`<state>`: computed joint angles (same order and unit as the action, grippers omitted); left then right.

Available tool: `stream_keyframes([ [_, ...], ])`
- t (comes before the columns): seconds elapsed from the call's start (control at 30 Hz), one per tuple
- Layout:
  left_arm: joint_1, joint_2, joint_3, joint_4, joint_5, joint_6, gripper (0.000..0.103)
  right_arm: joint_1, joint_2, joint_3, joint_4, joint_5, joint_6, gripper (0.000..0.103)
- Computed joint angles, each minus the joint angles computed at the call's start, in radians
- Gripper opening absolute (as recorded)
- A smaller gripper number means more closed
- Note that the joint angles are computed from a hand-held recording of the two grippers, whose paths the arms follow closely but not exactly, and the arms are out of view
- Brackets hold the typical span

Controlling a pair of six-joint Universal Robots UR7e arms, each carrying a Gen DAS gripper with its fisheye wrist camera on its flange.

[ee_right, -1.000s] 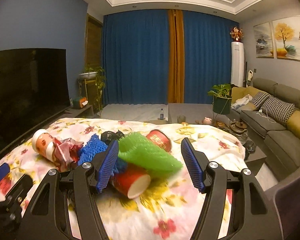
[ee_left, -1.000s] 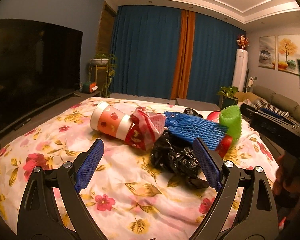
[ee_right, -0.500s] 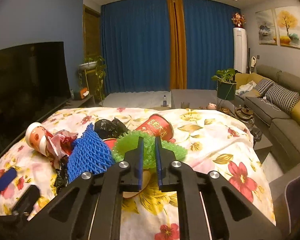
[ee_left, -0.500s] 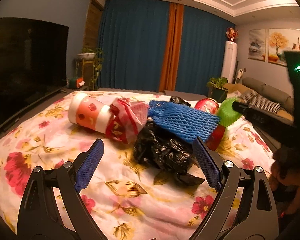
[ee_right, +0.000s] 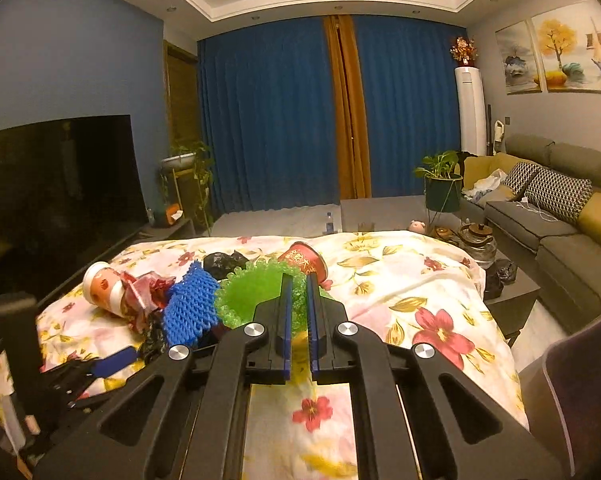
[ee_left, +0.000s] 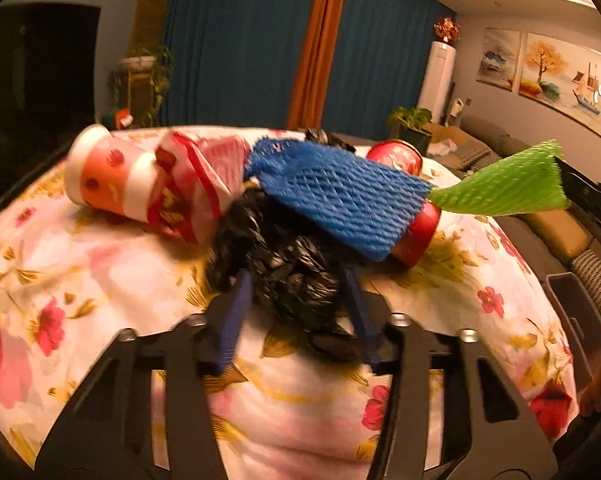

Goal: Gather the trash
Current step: 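Grasp the black plastic bag with the left tool while the right tool grasps the green mesh sleeve, then lift the black bag and green mesh sleeve and carry both over the grey bin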

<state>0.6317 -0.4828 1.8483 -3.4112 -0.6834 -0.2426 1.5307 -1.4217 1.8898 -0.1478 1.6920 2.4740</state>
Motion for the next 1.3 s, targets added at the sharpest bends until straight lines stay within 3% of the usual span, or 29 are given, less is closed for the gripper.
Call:
stream_keyframes([
  [0.13, 0.006, -0.006, 0.011, 0.007, -0.039, -0.011, 0.019, -0.003, -0.032, 0.039, -0.005, -0.008, -0.005, 0.007],
  [0.2, -0.001, -0.009, 0.024, -0.015, -0.038, -0.012, 0.000, -0.004, -0.046, 0.051, 0.000, -0.012, -0.004, 0.007],
  [0.43, -0.041, -0.027, 0.103, -0.066, -0.012, -0.059, 0.000, -0.006, -0.111, 0.111, 0.000, -0.023, -0.017, 0.007],
  [0.53, -0.058, -0.011, 0.097, -0.084, 0.045, -0.043, 0.003, -0.009, -0.133, 0.126, 0.003, -0.027, -0.013, 0.007],
  [0.6, -0.054, -0.009, 0.098, -0.092, 0.044, -0.043, 0.041, -0.013, -0.149, 0.138, 0.000, -0.034, -0.010, 0.007],
  [0.67, -0.060, 0.008, 0.082, -0.130, 0.053, -0.027, 0.061, -0.018, -0.164, 0.148, -0.001, -0.038, -0.007, 0.007],
  [0.8, -0.037, 0.027, 0.021, -0.105, 0.049, 0.001, 0.061, -0.027, -0.172, 0.148, 0.006, -0.040, 0.002, 0.007],
  [0.93, 0.010, 0.017, -0.036, 0.057, 0.000, -0.080, 0.061, -0.030, -0.167, 0.141, 0.011, -0.042, 0.000, 0.007],
  [0.97, 0.016, 0.015, -0.045, 0.090, -0.004, -0.100, 0.058, -0.030, -0.165, 0.138, 0.013, -0.042, 0.000, 0.007],
  [1.0, 0.025, 0.012, -0.051, 0.119, -0.016, -0.117, 0.047, -0.032, -0.163, 0.136, 0.016, -0.045, -0.001, 0.007],
  [1.03, 0.033, 0.009, -0.051, 0.128, -0.035, -0.122, 0.042, -0.032, -0.161, 0.135, 0.016, -0.045, -0.002, 0.007],
  [1.17, 0.027, -0.005, -0.009, 0.056, -0.042, -0.125, 0.029, -0.036, -0.155, 0.130, 0.024, -0.045, -0.002, 0.007],
  [1.3, -0.007, -0.036, 0.073, 0.012, -0.032, -0.151, 0.028, -0.036, -0.162, 0.139, 0.022, -0.048, -0.006, 0.007],
])
